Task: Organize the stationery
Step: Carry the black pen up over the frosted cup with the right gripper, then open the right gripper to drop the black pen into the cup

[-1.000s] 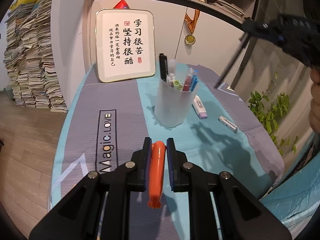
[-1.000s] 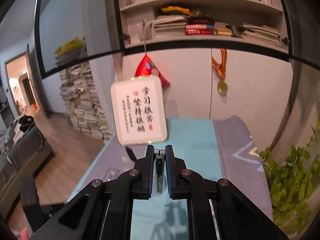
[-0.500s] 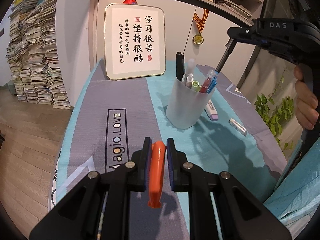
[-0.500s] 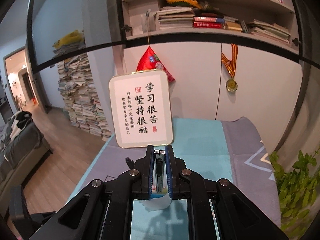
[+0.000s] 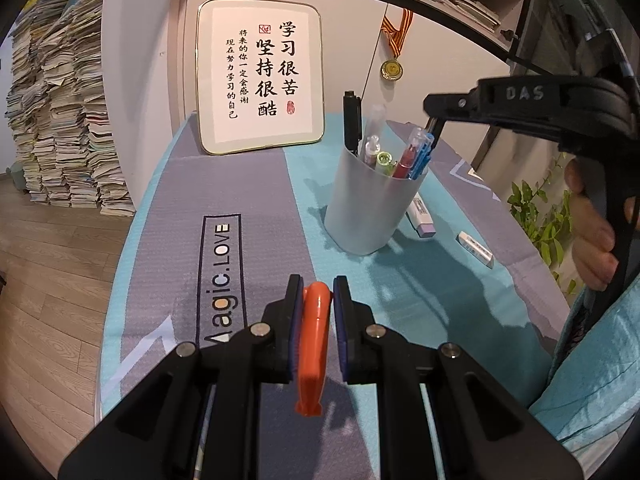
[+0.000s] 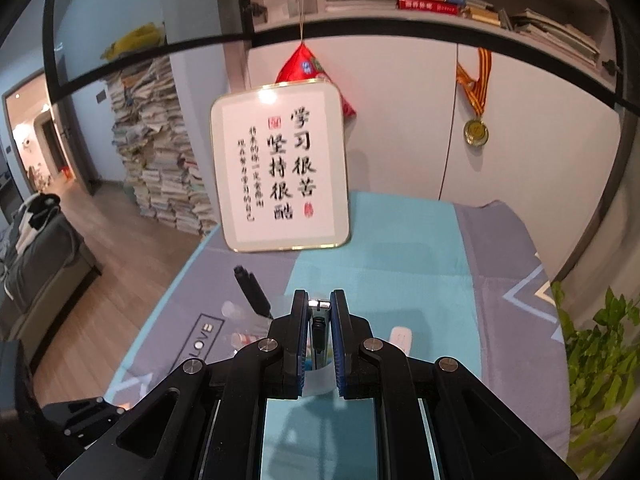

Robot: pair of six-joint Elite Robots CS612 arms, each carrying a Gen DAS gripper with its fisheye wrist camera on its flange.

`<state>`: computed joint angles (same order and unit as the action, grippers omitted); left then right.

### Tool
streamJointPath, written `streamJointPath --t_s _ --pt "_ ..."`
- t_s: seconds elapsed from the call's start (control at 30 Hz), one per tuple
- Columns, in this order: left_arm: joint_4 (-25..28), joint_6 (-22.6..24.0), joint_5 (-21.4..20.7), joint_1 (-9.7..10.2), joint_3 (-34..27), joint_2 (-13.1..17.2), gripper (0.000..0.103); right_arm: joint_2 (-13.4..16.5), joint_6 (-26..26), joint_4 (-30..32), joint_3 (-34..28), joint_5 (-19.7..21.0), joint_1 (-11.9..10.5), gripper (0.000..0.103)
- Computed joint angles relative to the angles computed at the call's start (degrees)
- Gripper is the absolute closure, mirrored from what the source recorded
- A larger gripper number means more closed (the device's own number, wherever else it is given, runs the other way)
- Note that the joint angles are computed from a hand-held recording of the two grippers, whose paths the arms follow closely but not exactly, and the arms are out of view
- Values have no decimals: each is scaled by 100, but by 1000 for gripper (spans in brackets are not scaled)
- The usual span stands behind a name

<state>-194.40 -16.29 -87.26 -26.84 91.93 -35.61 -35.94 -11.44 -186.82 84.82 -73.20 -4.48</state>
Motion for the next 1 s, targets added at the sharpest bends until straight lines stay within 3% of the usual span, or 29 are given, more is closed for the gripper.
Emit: streamJointPath --t_s 0.2,0.37,0.63,0.7,0.77,0.83,1.0 --pt "-44 -10 35 -2 19 -17 90 43 -67 381 -71 -73 21 91" --pt "-79 14 30 -17 36 -26 90 3 -88 687 -29 107 -28 91" --pt "-157 68 62 -42 54 -62 90 -152 -39 143 344 339 -139 90" --pt "-204 94 87 -53 50 -77 90 -179 -19 -97 467 232 -166 85" --pt "-275 138 126 -68 45 -96 90 -188 -10 -308 580 58 -188 70" --pt "-347 201 139 -79 32 -108 90 -185 10 -472 675 -56 -227 63" --pt "-348 276 193 -94 -36 -126 90 -178 218 -448 800 -33 -380 63"
